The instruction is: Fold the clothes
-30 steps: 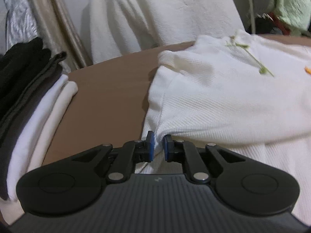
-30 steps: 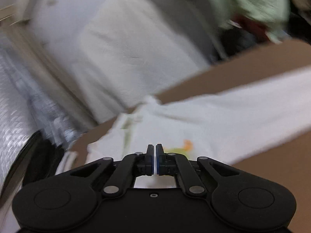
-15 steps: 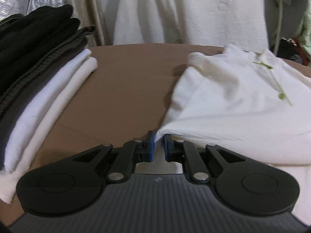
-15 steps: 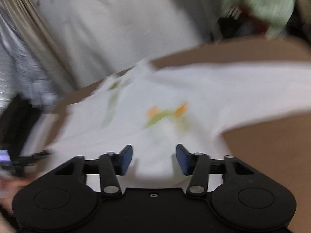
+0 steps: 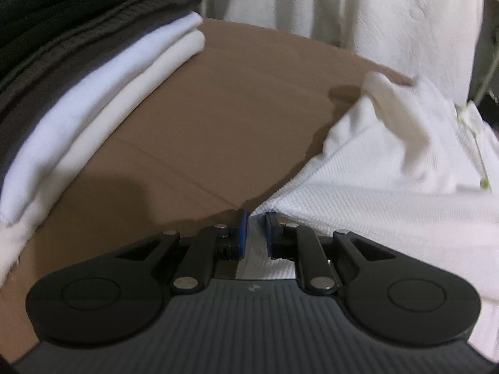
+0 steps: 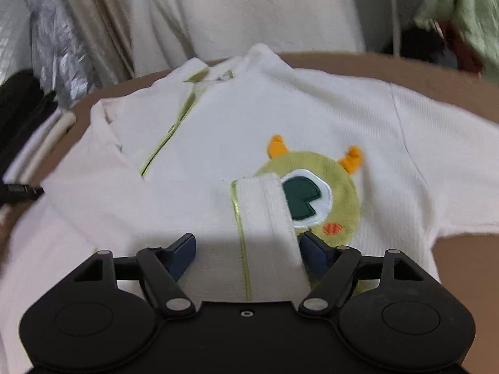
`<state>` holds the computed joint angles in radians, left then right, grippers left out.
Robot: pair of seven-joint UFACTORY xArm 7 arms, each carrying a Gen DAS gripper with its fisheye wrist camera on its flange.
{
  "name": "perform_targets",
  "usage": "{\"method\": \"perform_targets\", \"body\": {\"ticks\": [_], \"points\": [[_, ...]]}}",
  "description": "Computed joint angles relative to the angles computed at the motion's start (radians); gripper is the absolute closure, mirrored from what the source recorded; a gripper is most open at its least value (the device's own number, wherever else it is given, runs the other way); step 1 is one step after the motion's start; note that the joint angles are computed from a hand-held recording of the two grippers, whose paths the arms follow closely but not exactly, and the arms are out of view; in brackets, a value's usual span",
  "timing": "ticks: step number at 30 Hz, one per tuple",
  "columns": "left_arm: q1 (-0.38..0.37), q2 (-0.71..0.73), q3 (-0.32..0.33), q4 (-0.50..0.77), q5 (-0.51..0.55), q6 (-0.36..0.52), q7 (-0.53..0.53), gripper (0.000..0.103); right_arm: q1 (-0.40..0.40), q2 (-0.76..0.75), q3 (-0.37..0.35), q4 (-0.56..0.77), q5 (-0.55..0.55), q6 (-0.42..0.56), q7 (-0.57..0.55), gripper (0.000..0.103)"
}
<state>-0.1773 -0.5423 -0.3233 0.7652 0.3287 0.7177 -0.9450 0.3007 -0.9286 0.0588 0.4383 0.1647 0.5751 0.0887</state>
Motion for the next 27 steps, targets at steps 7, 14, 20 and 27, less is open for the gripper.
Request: {"method": "perform_targets", "body": {"ticks": [7, 14, 20, 27], "points": [[-0.009, -0.013, 0.031, -0.025, -0.040, -0.035, 0.030, 0.090, 0.053, -0.075, 0.032, 0.031, -0.023, -0.054, -0.051, 0.089], [-0.029, -0.085, 0.049, -0.057, -0.069, -0.049, 0.092, 0.086, 0.481, -0.268, -0.073, 0.059, 0.151, 0.154, -0.286, 0.088], [-0.004, -0.177, 0.013, -0.079, -0.088, -0.100, 0.106, 0.067, 0.446, -0.154, -0.068, 0.150, 0.156, 0.540, -0.352, 0.070], [-0.093, -0.138, 0.038, -0.073, -0.150, -0.185, 0.220, 0.055, 0.316, -0.250, -0.126, 0.102, 0.382, 0.425, -0.323, 0.039]]}}
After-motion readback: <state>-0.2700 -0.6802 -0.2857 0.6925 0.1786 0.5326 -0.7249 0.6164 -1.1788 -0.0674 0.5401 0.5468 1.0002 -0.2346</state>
